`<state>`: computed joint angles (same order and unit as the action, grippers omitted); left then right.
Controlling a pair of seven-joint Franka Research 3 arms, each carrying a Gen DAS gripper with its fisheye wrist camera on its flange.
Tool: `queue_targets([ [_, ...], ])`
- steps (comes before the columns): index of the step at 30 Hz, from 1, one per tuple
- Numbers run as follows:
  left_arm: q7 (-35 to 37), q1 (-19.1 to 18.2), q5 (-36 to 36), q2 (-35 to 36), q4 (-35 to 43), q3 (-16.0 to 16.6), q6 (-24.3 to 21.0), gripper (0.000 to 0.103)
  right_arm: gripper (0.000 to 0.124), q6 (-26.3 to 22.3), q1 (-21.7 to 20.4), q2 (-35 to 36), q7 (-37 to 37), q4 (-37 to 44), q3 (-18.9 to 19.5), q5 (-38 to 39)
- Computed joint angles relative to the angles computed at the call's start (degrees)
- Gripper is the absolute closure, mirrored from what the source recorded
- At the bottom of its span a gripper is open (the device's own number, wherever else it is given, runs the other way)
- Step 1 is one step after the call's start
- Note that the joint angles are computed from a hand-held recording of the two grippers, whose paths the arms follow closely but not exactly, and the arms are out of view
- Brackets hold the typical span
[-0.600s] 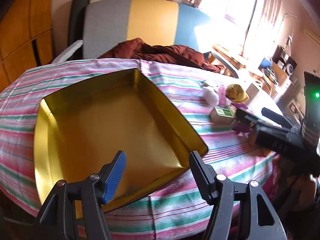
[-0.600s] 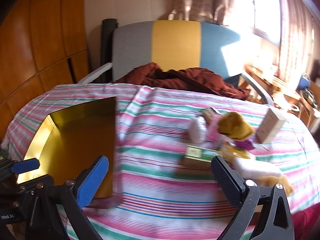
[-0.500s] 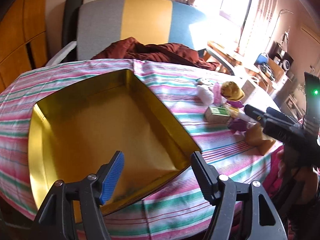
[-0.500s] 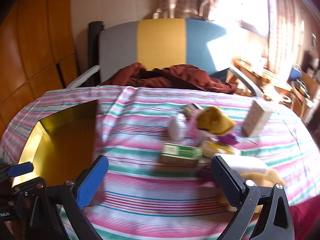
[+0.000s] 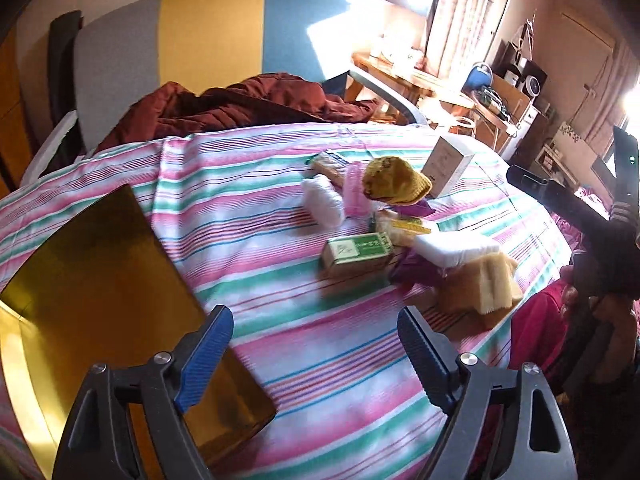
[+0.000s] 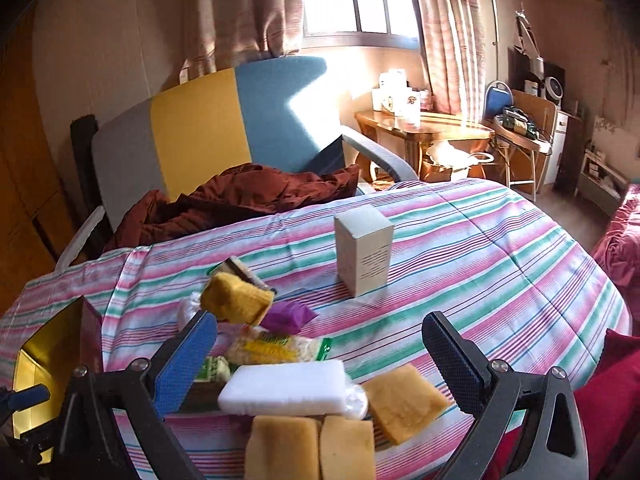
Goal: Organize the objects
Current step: 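Grasp the green printed soap box from the pile with the left gripper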
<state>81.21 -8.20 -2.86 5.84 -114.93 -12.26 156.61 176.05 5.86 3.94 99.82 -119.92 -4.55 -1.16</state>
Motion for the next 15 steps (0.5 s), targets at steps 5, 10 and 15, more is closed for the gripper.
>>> queue_targets([
  [5,-4.01,-1.55,4.55,8.87,11.05,-0.20,-6.37,0.014,0.021,2.29,-2.82,2.15,-5.31,0.93,2.04,8.36],
  [10,-9.22,-2.95,6.70,17.57,21.87,-0.07,-11.81,0.010,0.021,-1.73,-7.14,4.27,-20.09,4.11,7.86,27.03],
  [15,-10.54,-3.86,7.26,24.89,31.26,-0.69,-17.22,0.003,0.021,-4.99,-6.57,4.92,-26.26,5.80,7.38,35.29],
])
